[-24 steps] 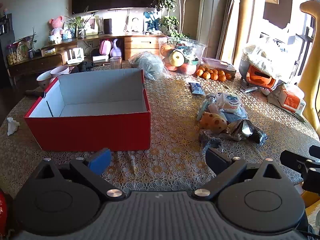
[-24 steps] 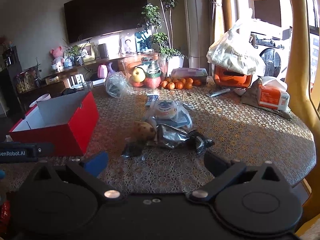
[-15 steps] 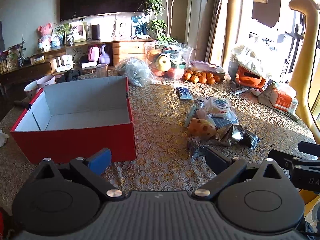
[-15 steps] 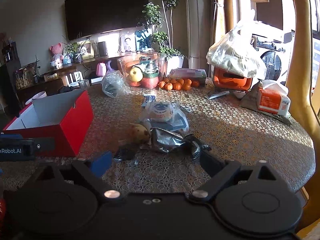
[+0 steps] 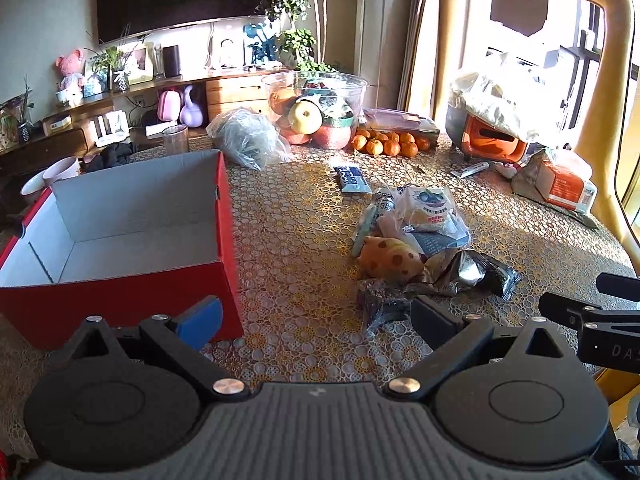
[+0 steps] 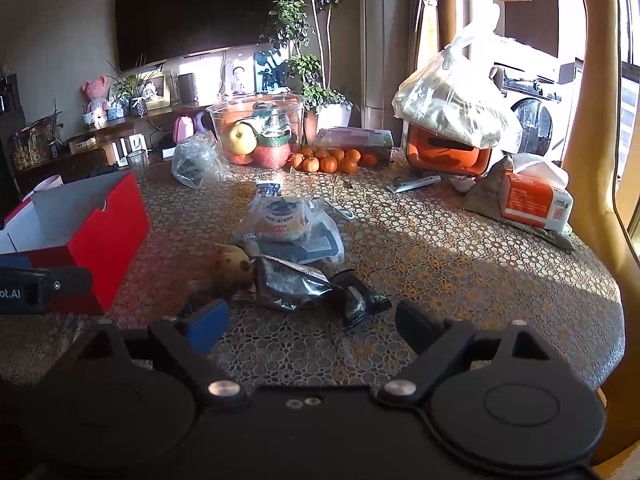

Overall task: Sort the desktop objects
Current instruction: 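Reach both tools toward the pile of snacks beside the shoebox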

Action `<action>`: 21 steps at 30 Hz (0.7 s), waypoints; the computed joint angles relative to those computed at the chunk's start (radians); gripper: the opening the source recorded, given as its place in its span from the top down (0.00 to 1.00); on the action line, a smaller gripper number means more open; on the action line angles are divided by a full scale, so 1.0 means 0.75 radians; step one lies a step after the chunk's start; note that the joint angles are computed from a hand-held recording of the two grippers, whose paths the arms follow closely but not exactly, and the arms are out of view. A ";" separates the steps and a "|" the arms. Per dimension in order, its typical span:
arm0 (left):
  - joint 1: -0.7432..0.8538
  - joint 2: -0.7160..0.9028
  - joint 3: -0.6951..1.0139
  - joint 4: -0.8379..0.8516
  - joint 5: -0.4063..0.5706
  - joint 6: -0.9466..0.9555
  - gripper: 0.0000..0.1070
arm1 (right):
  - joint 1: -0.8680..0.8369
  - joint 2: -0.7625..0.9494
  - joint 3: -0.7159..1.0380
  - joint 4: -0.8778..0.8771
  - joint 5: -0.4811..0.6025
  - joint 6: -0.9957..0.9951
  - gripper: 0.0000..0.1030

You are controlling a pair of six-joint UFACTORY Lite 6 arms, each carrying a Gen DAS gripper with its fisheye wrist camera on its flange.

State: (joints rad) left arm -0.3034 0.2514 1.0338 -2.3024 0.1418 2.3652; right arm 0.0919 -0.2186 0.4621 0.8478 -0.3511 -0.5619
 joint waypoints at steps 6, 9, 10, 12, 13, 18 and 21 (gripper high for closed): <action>-0.062 0.149 0.116 -0.240 0.035 0.247 0.05 | -0.131 0.153 0.050 -0.269 -0.043 0.153 0.12; -0.095 0.235 0.184 -0.404 0.034 0.415 0.05 | -0.191 0.243 0.093 -0.418 -0.052 0.244 0.15; -0.106 0.261 0.207 -0.448 0.030 0.459 0.05 | -0.203 0.279 0.113 -0.434 -0.056 0.245 0.16; -0.126 0.316 0.256 -0.510 0.024 0.521 0.05 | -0.242 0.346 0.156 -0.541 -0.048 0.321 0.18; -0.134 0.337 0.274 -0.550 0.023 0.562 0.05 | -0.254 0.374 0.173 -0.575 -0.048 0.342 0.18; -0.165 0.450 0.387 -0.588 -0.012 0.596 0.05 | -0.297 0.521 0.272 -0.688 -0.056 0.403 0.20; -0.177 0.517 0.452 -0.531 -0.038 0.528 0.05 | -0.315 0.609 0.337 -0.734 -0.060 0.412 0.21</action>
State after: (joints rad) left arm -0.4359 0.6391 1.3730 -2.7006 0.1132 2.7611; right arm -0.1447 0.2382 0.7148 0.2971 -0.3963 -0.2532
